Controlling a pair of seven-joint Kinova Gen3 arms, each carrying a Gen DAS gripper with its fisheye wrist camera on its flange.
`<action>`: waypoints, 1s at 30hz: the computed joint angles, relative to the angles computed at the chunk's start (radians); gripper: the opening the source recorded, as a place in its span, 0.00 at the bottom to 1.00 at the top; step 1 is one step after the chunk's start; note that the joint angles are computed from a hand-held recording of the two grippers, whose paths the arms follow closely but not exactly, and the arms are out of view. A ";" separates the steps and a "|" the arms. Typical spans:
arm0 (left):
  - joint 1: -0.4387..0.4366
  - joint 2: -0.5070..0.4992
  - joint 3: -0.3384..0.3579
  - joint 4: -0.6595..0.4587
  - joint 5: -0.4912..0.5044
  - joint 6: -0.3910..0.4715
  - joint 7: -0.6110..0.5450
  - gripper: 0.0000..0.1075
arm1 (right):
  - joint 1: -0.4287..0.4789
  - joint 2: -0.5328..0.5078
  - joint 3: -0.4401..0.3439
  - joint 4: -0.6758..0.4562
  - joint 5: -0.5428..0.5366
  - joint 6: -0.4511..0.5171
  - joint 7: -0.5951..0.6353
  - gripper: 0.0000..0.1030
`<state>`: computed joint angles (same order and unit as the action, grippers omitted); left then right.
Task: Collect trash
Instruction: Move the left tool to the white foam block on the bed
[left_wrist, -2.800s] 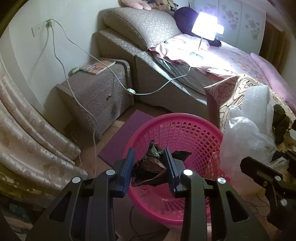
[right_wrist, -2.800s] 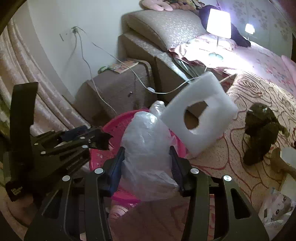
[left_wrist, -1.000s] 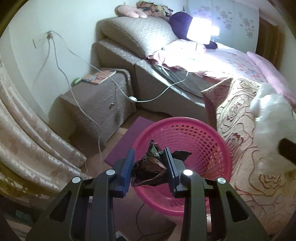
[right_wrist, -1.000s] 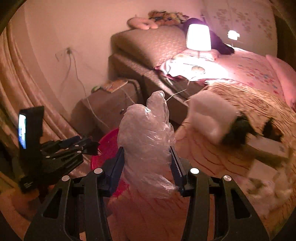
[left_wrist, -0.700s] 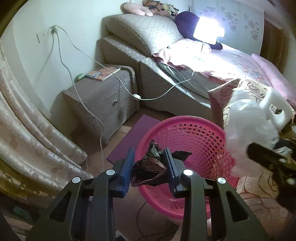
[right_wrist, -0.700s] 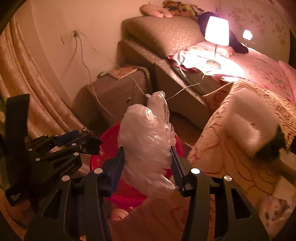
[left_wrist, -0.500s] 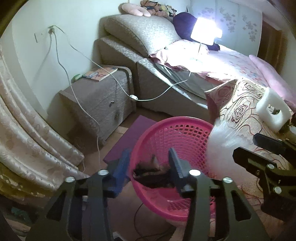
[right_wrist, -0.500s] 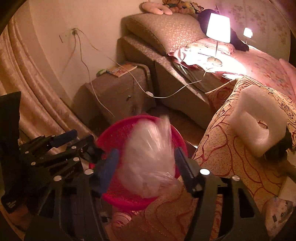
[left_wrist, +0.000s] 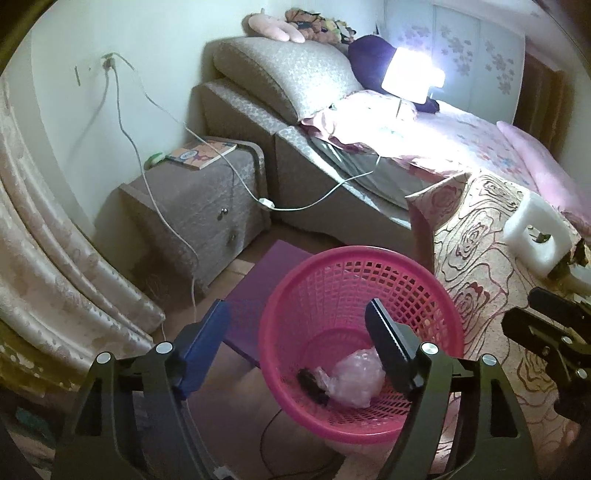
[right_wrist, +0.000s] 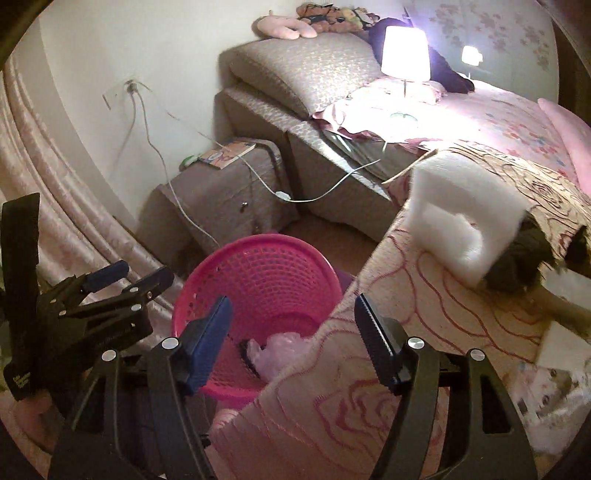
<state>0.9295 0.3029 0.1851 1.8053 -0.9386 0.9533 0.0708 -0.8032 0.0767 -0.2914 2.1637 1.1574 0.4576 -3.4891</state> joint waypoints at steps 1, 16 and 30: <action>0.003 0.002 0.002 -0.004 -0.003 0.001 -0.001 0.69 | -0.005 -0.008 -0.003 0.008 -0.001 0.010 -0.010 0.65; 0.063 0.020 0.021 -0.064 -0.072 -0.010 -0.027 0.75 | 0.039 -0.259 -0.199 0.177 -0.142 0.246 -0.110 0.71; 0.143 0.156 -0.047 -0.314 -0.041 -0.081 -0.321 0.79 | 0.186 -0.487 -0.325 0.277 -0.337 0.324 -0.087 0.76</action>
